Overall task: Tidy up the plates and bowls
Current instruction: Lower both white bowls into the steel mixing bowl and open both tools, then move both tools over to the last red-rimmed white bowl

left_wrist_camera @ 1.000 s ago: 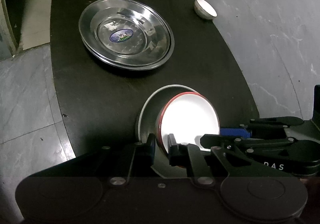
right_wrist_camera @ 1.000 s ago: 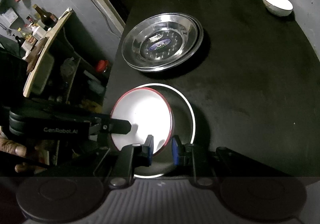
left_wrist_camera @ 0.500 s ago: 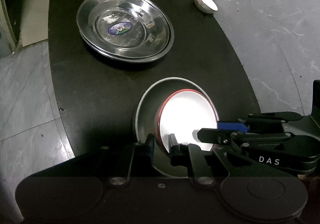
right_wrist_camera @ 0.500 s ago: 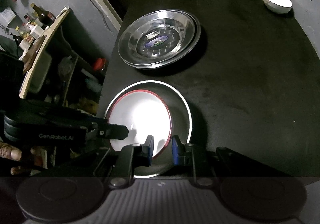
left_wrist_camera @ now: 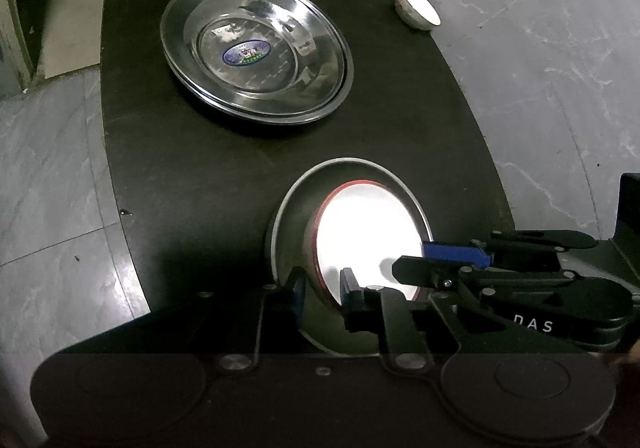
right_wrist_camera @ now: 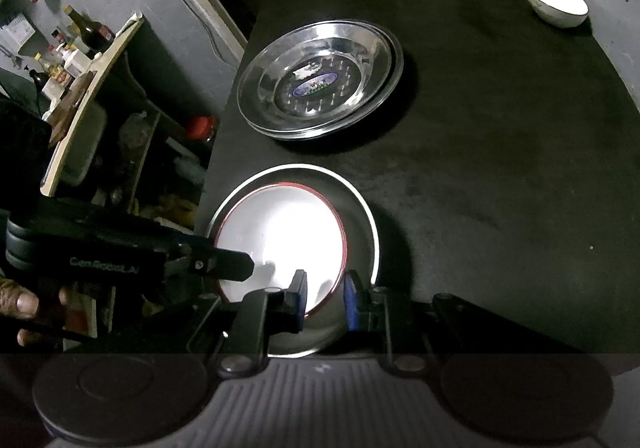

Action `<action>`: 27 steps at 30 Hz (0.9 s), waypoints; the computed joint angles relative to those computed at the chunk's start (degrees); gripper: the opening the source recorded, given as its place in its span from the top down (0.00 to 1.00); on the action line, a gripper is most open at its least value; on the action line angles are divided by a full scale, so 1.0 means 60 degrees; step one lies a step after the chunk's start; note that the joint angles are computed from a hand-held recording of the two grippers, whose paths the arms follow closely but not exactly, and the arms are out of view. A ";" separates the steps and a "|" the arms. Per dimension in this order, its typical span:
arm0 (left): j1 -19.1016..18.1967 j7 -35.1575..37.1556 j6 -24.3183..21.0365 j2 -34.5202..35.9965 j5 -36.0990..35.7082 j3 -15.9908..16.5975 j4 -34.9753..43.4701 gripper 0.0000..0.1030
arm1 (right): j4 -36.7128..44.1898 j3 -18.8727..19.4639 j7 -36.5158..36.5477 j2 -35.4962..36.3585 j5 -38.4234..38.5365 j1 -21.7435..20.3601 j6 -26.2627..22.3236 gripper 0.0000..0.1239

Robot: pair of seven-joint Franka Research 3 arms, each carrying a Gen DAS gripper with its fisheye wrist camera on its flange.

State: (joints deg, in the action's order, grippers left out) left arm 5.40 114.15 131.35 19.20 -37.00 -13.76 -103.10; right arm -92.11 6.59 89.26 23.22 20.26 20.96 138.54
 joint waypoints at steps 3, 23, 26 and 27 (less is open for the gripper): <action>0.0029 0.0006 -0.0069 -0.0037 -0.0020 0.0006 0.0010 0.76 | -0.0047 0.0016 -0.0070 -0.0033 0.0066 -0.0035 0.0037 0.81; -0.0242 0.0366 0.0529 -0.0513 0.0220 0.0119 0.0028 0.33 | -0.1163 0.0129 -0.0532 -0.0765 0.0748 -0.0260 0.1780 0.74; -0.0262 0.0333 0.0716 -0.0470 0.0221 0.0108 0.0093 0.22 | -0.1280 0.0130 -0.0565 -0.0811 0.0853 -0.0252 0.2064 0.64; -0.0280 0.0252 0.0791 -0.0420 0.0294 0.0124 0.0162 0.18 | -0.1355 0.0104 -0.0526 -0.0861 0.0842 -0.0239 0.2162 0.54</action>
State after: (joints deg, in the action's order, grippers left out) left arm 3.72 115.66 136.09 16.68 -35.24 -13.02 -102.12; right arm -100.24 7.22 86.10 18.06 25.31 19.52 151.51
